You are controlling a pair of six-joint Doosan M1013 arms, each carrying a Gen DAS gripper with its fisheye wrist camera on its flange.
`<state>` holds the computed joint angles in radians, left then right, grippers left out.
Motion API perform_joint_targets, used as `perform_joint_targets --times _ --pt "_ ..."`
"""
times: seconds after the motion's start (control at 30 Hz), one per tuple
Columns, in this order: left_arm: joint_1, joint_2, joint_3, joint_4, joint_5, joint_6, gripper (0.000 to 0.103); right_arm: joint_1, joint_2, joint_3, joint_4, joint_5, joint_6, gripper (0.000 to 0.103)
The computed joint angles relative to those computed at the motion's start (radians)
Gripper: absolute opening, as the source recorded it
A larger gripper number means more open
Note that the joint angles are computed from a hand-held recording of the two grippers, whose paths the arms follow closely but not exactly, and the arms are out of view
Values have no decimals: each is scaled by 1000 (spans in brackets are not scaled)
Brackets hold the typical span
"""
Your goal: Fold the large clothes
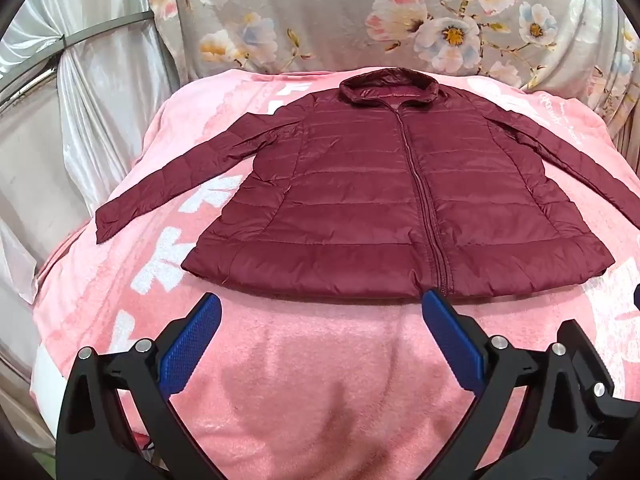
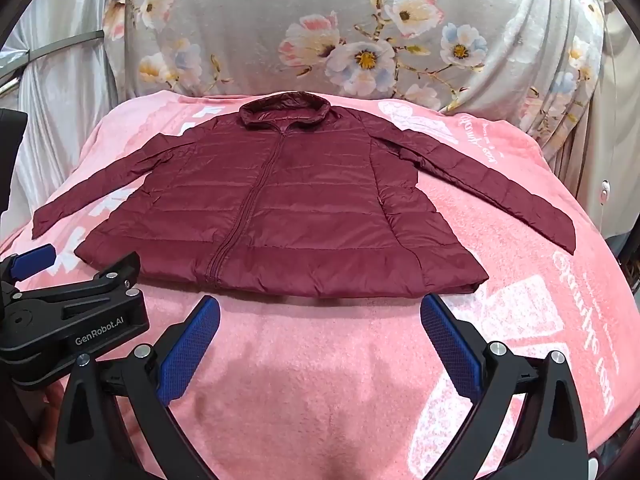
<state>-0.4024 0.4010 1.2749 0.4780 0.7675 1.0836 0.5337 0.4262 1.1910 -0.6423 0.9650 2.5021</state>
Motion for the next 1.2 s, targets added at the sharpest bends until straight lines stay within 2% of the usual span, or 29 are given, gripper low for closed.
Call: perform_joint_targets --times 1.2 --pt "-4 -2 -4 5 16 6 98 2 -5 10 -4 3 5 98"
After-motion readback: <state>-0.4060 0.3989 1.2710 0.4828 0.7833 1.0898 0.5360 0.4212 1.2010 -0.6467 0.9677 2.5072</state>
